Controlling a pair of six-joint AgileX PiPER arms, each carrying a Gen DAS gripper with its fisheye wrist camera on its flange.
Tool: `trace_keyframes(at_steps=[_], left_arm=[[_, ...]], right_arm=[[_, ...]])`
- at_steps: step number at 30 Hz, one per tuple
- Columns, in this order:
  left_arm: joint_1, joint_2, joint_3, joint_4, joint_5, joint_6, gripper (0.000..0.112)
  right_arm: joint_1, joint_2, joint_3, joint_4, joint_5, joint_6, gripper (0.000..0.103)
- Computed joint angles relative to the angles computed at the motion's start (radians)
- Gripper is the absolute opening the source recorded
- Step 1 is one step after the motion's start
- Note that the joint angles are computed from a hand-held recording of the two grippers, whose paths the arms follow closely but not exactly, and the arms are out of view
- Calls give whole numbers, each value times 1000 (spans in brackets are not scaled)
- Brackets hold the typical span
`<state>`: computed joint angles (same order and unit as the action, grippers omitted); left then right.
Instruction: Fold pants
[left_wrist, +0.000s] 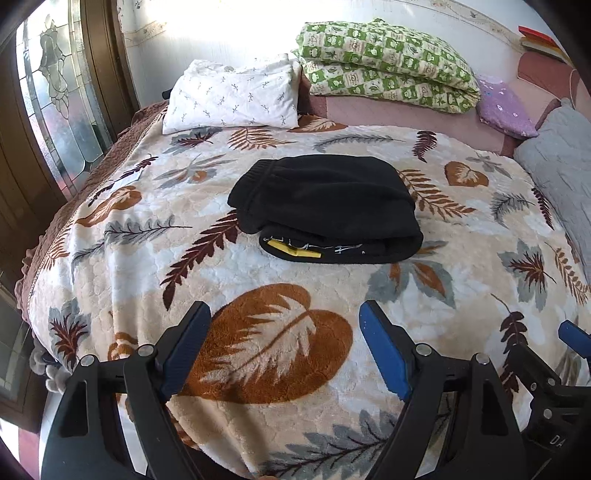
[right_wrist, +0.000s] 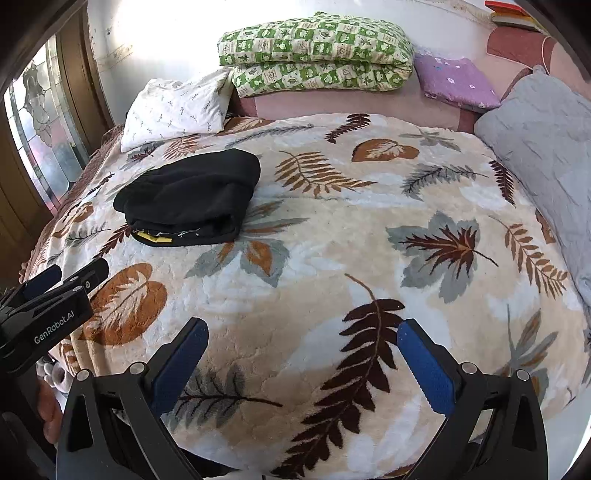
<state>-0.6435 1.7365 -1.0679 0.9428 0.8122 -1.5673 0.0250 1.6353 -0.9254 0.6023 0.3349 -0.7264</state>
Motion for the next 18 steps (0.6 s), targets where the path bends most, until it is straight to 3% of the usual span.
trace_keyframes(at_steps=[7, 12, 18], left_arm=[[19, 21, -30, -60, -32, 56, 83], [59, 28, -25, -116, -108, 95, 83], [71, 47, -47, -142, -104, 126, 84]], right_arm=[[-21, 20, -9, 17, 7, -17, 103], [-24, 39, -20, 4, 10, -4, 103], [-24, 57, -31, -11, 10, 11, 103]])
